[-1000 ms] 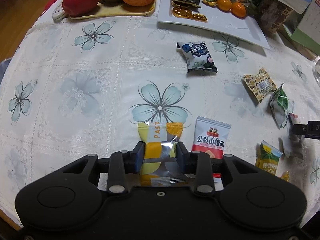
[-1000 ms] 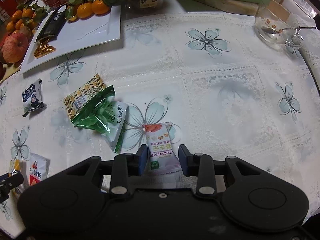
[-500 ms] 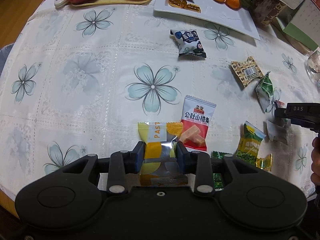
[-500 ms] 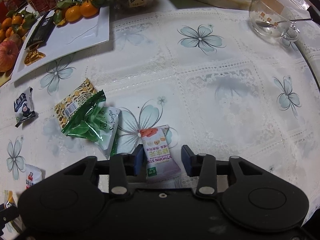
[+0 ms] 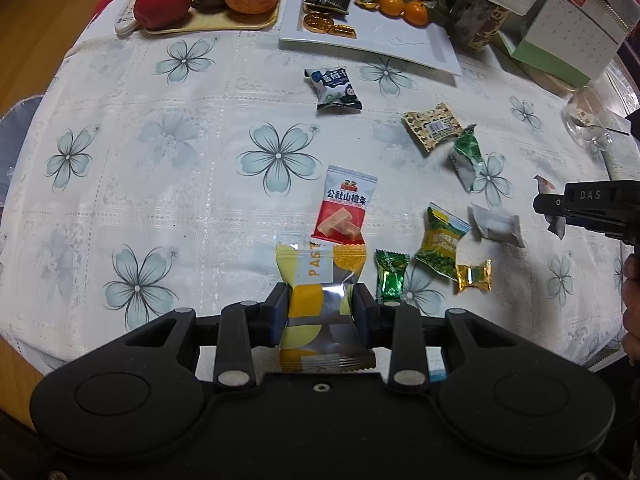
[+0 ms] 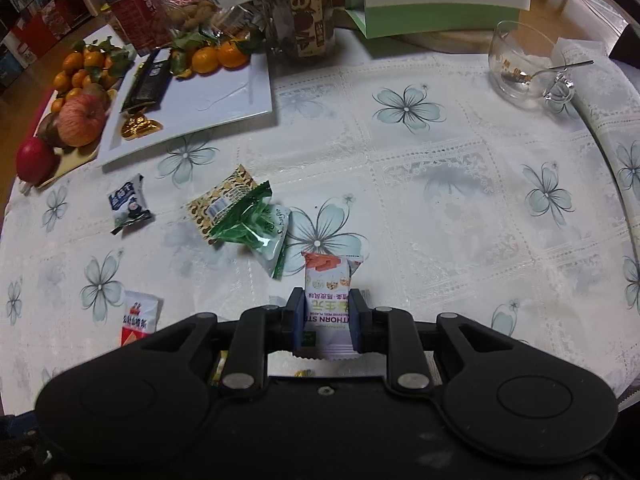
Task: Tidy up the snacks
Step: 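Lift the yellow pack with the left tool while the right lifts the stick pack, then lower both packs into the gold tray and open both tools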
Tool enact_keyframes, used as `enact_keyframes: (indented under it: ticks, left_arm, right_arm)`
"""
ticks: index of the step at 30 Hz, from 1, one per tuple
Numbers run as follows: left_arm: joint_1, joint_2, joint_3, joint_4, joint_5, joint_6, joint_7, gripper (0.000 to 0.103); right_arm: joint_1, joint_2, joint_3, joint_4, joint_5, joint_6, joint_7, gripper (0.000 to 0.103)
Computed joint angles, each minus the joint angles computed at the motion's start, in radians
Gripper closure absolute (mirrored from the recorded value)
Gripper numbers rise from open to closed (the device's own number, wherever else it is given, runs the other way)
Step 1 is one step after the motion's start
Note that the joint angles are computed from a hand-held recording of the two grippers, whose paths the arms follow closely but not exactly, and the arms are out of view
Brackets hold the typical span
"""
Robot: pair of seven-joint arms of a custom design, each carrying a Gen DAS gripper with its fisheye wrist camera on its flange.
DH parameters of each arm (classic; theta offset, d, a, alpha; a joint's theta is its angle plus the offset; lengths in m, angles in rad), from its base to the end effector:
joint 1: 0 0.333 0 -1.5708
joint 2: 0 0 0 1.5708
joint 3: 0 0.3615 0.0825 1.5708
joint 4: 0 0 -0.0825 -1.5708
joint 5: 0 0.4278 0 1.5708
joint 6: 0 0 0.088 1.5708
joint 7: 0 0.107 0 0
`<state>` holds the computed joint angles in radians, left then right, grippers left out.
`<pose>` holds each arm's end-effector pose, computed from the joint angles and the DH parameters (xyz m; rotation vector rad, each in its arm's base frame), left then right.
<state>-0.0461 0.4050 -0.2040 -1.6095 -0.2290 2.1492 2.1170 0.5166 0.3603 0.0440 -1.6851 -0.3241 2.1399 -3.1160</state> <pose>0.7209 -0.1730 0.4364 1.3392 -2.7421 0.4722 0.6201 0.3692 0.4239 -1.0051 2.7792 -0.3373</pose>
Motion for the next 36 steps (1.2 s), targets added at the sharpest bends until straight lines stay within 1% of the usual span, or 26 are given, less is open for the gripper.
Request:
enact_keyframes:
  ticks: [4,6,8,10,13,17,20,23,28,34,36]
  left_arm:
    - [0.011,-0.076,-0.003,-0.097,-0.018,0.047,0.041,0.061]
    - [0.013,-0.121,-0.003,-0.160,-0.029,0.082,0.074,0.061]
    - [0.011,-0.169,0.001,-0.232,-0.035,0.134,0.098,0.061]
    - [0.010,-0.220,0.006,-0.315,-0.043,0.203,0.129,0.061]
    - [0.007,-0.292,0.019,-0.440,-0.053,0.303,0.164,0.061]
    - [0.008,-0.362,0.041,-0.560,-0.081,0.377,0.203,0.061]
    - [0.007,-0.402,0.058,-0.636,-0.088,0.429,0.202,0.061]
    - [0.006,-0.438,0.073,-0.698,-0.121,0.462,0.229,0.061]
    - [-0.011,-0.504,0.100,-0.803,-0.195,0.538,0.304,0.061]
    - [-0.029,-0.556,0.131,-0.887,-0.245,0.550,0.361,0.061]
    - [-0.033,-0.566,0.139,-0.903,-0.248,0.543,0.373,0.061]
  right_arm:
    - [0.032,-0.068,0.017,-0.049,-0.031,0.003,0.037,0.079]
    - [0.046,-0.097,0.030,-0.068,-0.047,0.006,0.068,0.079]
    - [0.059,-0.113,0.041,-0.079,-0.066,0.001,0.095,0.079]
    - [0.076,-0.128,0.054,-0.093,-0.087,-0.012,0.136,0.079]
    - [0.107,-0.157,0.077,-0.130,-0.114,-0.030,0.222,0.079]
    - [0.152,-0.185,0.113,-0.185,-0.166,-0.022,0.357,0.079]
    - [0.190,-0.183,0.137,-0.196,-0.203,-0.031,0.452,0.079]
    - [0.226,-0.165,0.154,-0.184,-0.233,-0.035,0.502,0.079]
    - [0.294,-0.124,0.166,-0.136,-0.281,-0.080,0.560,0.079]
    - [0.357,-0.072,0.165,-0.080,-0.304,-0.117,0.601,0.079]
    - [0.371,-0.057,0.162,-0.069,-0.298,-0.113,0.609,0.079]
